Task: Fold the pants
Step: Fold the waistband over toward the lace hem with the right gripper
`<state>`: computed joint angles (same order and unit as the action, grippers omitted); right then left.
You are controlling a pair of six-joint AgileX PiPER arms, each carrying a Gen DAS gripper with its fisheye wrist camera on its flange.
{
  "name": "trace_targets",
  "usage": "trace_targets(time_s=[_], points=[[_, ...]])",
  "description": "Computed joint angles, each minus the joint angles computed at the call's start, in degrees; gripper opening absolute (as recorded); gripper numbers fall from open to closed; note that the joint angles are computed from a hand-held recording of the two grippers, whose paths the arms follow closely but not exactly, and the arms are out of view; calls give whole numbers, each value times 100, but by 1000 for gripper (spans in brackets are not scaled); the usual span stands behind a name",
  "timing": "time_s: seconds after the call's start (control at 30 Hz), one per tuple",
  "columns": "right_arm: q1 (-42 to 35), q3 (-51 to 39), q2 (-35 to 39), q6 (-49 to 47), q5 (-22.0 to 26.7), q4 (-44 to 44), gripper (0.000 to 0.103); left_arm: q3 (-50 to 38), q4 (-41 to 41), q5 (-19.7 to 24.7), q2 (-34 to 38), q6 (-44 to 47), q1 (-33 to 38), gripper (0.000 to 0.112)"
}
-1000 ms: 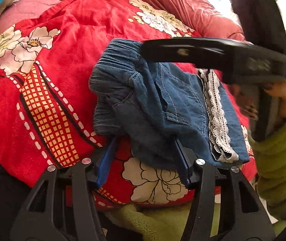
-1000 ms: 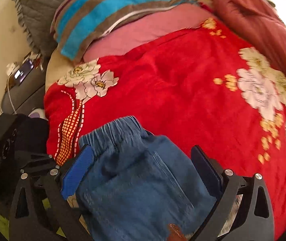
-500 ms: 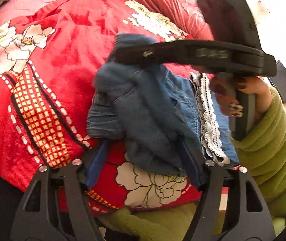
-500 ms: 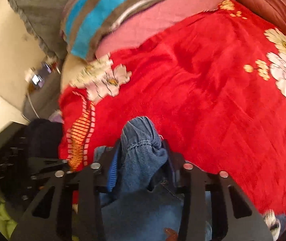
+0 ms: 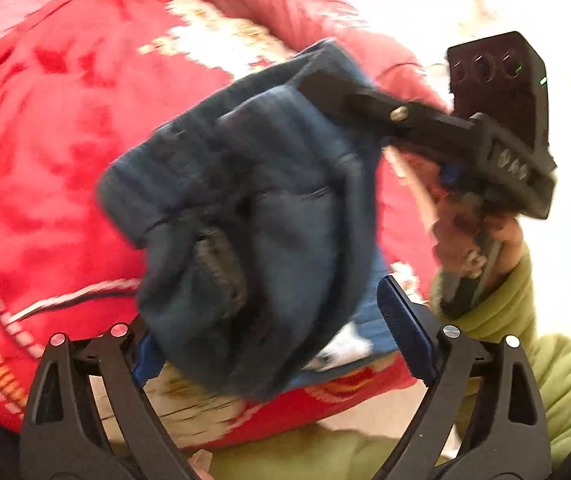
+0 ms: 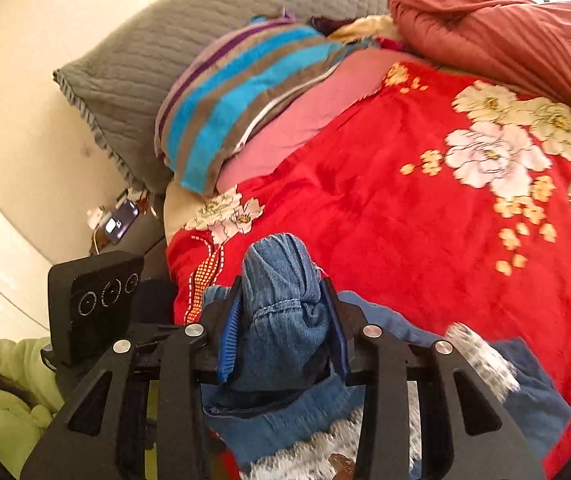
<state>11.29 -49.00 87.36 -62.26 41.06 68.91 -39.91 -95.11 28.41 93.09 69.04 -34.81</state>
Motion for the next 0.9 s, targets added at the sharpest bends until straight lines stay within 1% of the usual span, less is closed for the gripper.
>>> trace_targets(time_s=[0.03,0.07,0.1,0.17,0.2,0.27,0.33,0.4,0.47,0.53,0.57,0.6,0.63,0.67,0.7,0.73,0.8,0.87,0.9], points=[[-252,269,-241,-261,74,189,39,-142,75,-73,-1,-84,-189,85],[-461,470,-402,-419,139,322,43,-222,60,-120,-3,-51,-339,85],[-797,789,-641,-622,233,491,53,-364,69,-139,22,37,-553,85],[-1367,1279,-1000,-841,299,633,64,-579,325,-236,83,8,-931,85],[-1660,1499,-1169,-829,286,571,68,-699,604,-392,155,-126,-1205,85],[-2443,2038,-1485,-784,332,418,74,-904,1025,-551,429,-414,-1558,85],[-3023,2402,-1595,-829,445,261,74,-1042,1178,-499,752,-578,-1708,85],[-3344,2695,-1666,-828,455,170,75,-1167,1366,-529,992,-766,-1784,85],[-3497,2822,-1671,-868,505,208,79,-1159,1403,-590,991,-770,-1808,85],[-3485,2837,-1645,-889,526,219,84,-1188,1426,-620,983,-836,-1836,85],[-3322,2837,-1652,-849,364,226,89,-1222,1472,-640,1007,-914,-1860,85],[-3007,2819,-1719,-612,72,143,89,-1149,1426,-693,975,-884,-1902,85],[-2521,2721,-1653,-206,-411,-52,89,-1166,1405,-714,1024,-827,-1886,85],[-2261,2681,-1601,29,-665,-170,87,-1196,1494,-729,1045,-875,-1868,85],[-2072,2647,-1502,69,-784,-161,57,-1189,1745,-803,951,-1153,-1949,86],[-2024,2649,-1453,-93,-673,-24,39,-1164,1802,-831,924,-1201,-1965,86],[-1843,2696,-1861,150,-823,-271,31,-1144,1808,-884,932,-1199,-1993,86],[-2046,2732,-2082,266,-713,-471,31,-1130,1679,-856,939,-1076,-1962,86],[-2142,2729,-2069,344,-717,-590,31,-1112,1610,-825,927,-1006,-1941,86]])
